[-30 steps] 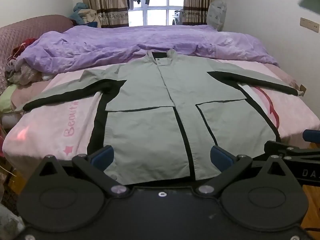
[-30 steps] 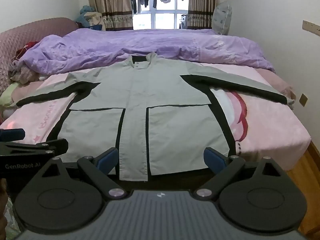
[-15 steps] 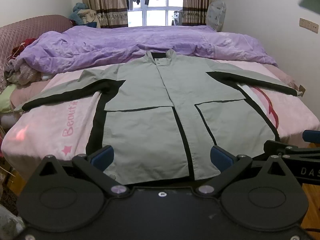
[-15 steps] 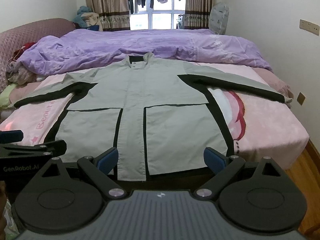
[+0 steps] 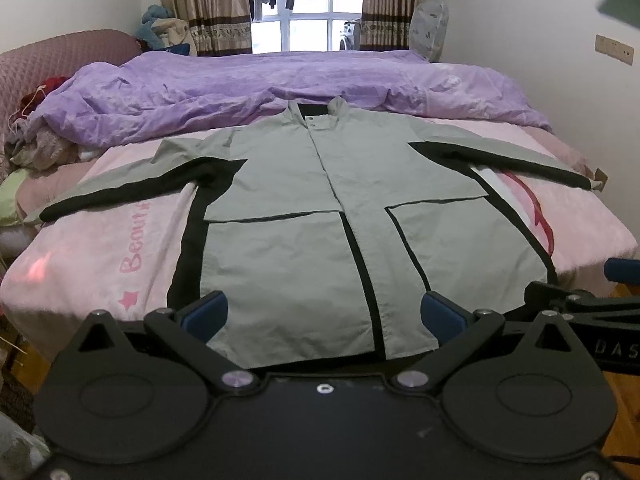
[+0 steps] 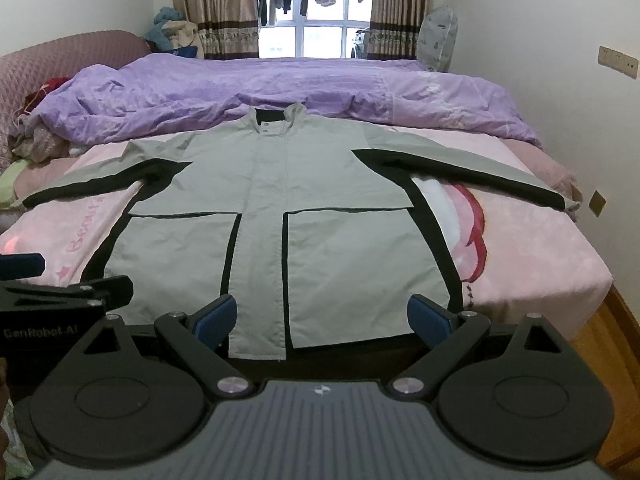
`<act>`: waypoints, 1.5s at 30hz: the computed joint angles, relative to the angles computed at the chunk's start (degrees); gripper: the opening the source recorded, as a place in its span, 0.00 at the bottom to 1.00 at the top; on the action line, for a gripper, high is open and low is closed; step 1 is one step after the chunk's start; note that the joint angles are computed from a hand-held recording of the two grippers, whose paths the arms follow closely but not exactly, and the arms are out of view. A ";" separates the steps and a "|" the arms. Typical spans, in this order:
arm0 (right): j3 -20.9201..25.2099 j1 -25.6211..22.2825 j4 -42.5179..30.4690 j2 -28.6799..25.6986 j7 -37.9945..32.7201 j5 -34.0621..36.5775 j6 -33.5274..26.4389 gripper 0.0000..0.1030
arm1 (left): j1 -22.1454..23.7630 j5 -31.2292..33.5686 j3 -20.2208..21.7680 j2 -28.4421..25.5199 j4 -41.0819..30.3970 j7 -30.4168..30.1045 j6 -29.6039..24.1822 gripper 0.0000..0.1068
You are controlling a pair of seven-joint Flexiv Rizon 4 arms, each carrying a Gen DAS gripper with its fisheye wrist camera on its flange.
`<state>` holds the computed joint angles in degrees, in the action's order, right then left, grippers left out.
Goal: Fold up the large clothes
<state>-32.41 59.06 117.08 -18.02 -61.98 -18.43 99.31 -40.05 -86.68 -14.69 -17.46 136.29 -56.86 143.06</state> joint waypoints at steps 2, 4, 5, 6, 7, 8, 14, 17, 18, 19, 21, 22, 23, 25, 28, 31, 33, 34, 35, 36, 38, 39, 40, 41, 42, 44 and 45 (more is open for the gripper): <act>1.01 -0.78 -0.07 0.11 -0.07 -0.04 -0.16 1.00 | 0.10 2.63 0.67 -0.52 0.61 -1.90 1.29 0.96; 0.52 -0.38 0.06 0.10 0.02 -0.34 -0.14 1.00 | 0.07 2.45 0.66 -0.65 0.47 -1.61 1.62 0.96; 0.36 -0.29 0.08 0.09 0.04 -0.42 -0.11 1.00 | 0.01 1.07 0.34 -0.48 0.09 -0.27 1.23 0.96; -0.02 0.03 0.13 0.05 0.02 -0.51 -0.02 1.00 | 0.02 0.83 0.29 -0.48 -0.02 0.05 1.28 0.96; -0.35 0.33 0.20 0.03 -0.07 -0.53 0.09 1.00 | -0.04 -2.10 -0.45 0.04 -0.77 2.14 0.07 0.96; -0.37 0.42 0.18 0.07 -0.09 -0.42 -0.06 1.00 | -0.03 -2.03 -0.41 -0.15 -0.86 2.19 0.37 0.96; -0.25 0.41 0.06 0.04 0.27 -0.31 -0.60 1.00 | 0.06 -2.14 -0.51 -0.24 -1.05 1.58 0.27 0.96; -0.75 0.16 -0.64 -1.09 0.33 -0.97 0.26 1.00 | 0.32 0.50 0.20 -1.19 -0.80 -1.11 1.30 0.96; -2.62 1.32 -1.13 -2.40 0.02 -0.44 1.92 1.00 | 0.70 2.49 0.79 -1.87 -0.70 -2.82 1.86 0.96; -4.99 2.94 -1.90 -4.18 -0.54 0.71 3.45 1.00 | 1.37 4.64 1.47 -2.69 -0.76 -3.81 2.10 0.96; -9.12 5.68 -4.40 -7.96 -0.96 3.44 3.98 1.00 | 3.24 6.13 2.55 -4.35 -1.85 -2.95 1.24 0.96; -8.98 5.01 -6.48 -9.85 -0.85 4.31 3.57 1.00 | 4.27 5.88 2.96 -4.87 -2.52 -2.57 0.58 0.96; -6.97 2.75 -9.53 -11.64 -0.72 4.78 2.18 1.00 | 5.61 5.90 3.54 -5.46 -3.11 -2.63 -0.24 0.96; -1.12 -2.70 -15.57 -13.77 -0.19 4.87 -2.53 1.00 | 8.94 8.08 5.13 -5.37 -3.07 -3.73 -3.06 0.96; 12.27 -14.20 -26.71 -17.26 -0.09 5.31 -10.20 1.00 | 13.34 8.15 7.87 -5.80 -4.62 -1.87 -5.11 0.96; 26.26 -24.58 -38.87 -22.40 -3.78 8.41 -15.81 1.00 | 17.87 4.60 8.96 -7.40 -8.66 2.74 -5.88 0.96; 31.23 -28.53 -44.98 -26.21 -1.44 4.96 -17.31 1.00 | 21.66 5.29 9.57 -8.22 -10.72 3.99 -8.73 0.96; 32.63 -29.52 -48.20 -28.10 -1.52 4.32 -18.55 1.00 | 23.37 6.58 9.78 -8.86 -11.57 3.49 -10.50 0.96; 34.52 -30.70 -52.44 -30.48 -2.43 3.44 -20.70 1.00 | 25.20 9.61 10.79 -9.50 -12.07 2.57 -11.54 0.96; 35.74 -31.43 -55.73 -32.41 -3.40 2.81 -22.12 1.00 | 25.91 9.39 11.65 -10.04 -13.22 4.30 -11.22 0.96; 36.48 -32.07 -62.29 -36.51 -4.96 1.88 -23.98 1.00 | 28.90 10.81 13.30 -12.37 -15.95 4.65 -11.42 0.96; 36.24 -32.01 -65.40 -38.18 -4.82 1.76 -25.76 1.00 | 30.82 11.60 14.18 -13.31 -17.25 4.48 -11.92 0.96; 36.19 -32.10 -69.94 -40.59 -4.71 1.75 -28.48 1.00 | 33.02 11.77 14.94 -14.41 -18.86 4.22 -12.94 0.96; 36.56 -32.23 -73.91 -42.59 -5.05 2.01 -31.06 1.00 | 35.66 13.91 15.84 -15.01 -19.46 2.45 -14.22 0.96; 37.14 -32.44 -77.78 -44.45 -5.53 2.59 -33.85 1.00 | 37.20 14.53 17.59 -15.32 -20.17 2.61 -16.36 0.96; 38.07 -32.81 -85.07 -48.05 -6.34 4.41 -37.74 1.00 | 41.31 4.57 16.05 -19.24 -27.10 12.62 -15.41 0.96; 37.61 -32.72 -87.50 -49.41 -6.24 5.09 -38.22 1.00 | 45.19 -1.39 12.58 -21.48 -31.77 20.55 -11.65 0.96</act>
<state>5.20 26.34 29.58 -67.42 -68.22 -13.34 61.09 5.14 -88.07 -2.11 -38.94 104.52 -36.31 131.41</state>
